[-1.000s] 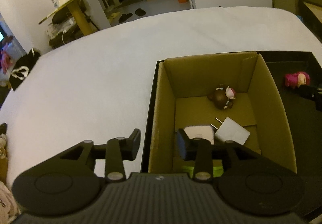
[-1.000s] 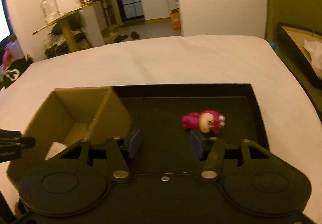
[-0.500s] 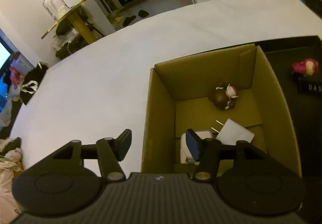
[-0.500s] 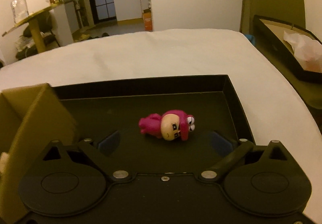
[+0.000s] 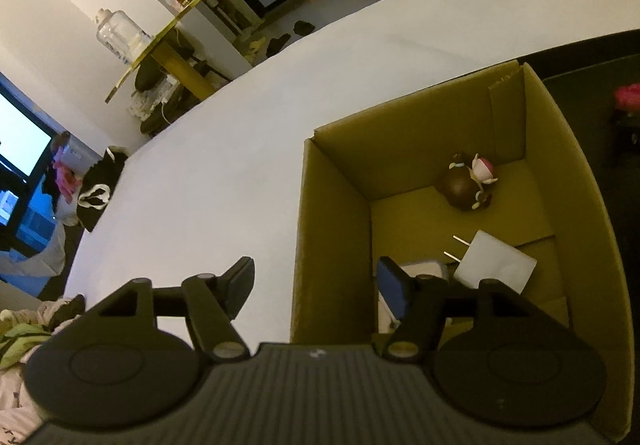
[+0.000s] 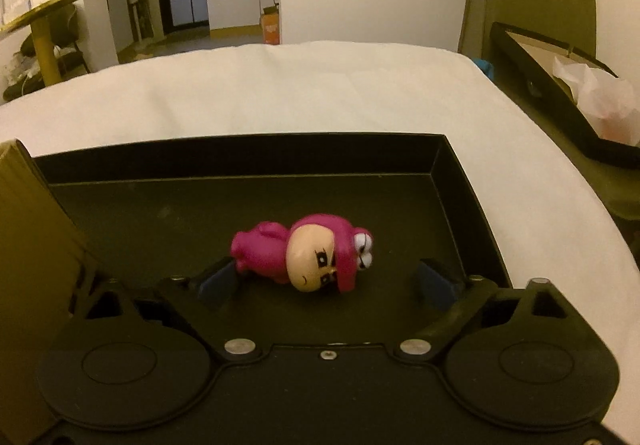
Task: Organize rigid objects
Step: 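Move the right gripper to the pink doll and grasp it, then carry the pink doll into the cardboard box and open the right gripper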
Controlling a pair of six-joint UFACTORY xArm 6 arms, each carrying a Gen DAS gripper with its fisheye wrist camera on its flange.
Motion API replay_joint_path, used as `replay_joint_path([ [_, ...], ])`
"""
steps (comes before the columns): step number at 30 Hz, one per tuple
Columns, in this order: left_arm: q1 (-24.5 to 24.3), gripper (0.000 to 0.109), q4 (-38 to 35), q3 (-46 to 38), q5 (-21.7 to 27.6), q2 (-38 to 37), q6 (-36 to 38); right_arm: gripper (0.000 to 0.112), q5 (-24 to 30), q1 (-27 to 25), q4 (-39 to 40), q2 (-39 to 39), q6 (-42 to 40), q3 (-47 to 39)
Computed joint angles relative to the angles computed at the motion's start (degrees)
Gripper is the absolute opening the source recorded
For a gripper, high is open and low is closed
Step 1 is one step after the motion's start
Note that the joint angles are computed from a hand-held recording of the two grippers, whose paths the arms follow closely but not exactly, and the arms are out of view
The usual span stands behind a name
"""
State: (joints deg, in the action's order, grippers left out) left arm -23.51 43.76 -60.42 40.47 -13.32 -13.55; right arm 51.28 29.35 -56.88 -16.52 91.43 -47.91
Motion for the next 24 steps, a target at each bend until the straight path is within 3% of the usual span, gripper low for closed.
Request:
replay_joint_path([
  [1,-0.1,0.067,0.2,0.1,0.1,-0.1,0.0,0.067,-0.2,0.2,-0.6,-0.2,-0.2,0.1],
  [10,0.9,0.067,-2.1,0.8,-1.0,-1.2,1.2,0.067,1.3,1.9,-1.3,-3.6,-0.9,0.9],
  [24,4.7,0.067,-16.5,1.1,-1.6,-3.1,8.6,0.067,0.8,4.9,-2.9,-8.2,-5.7,-1.3],
])
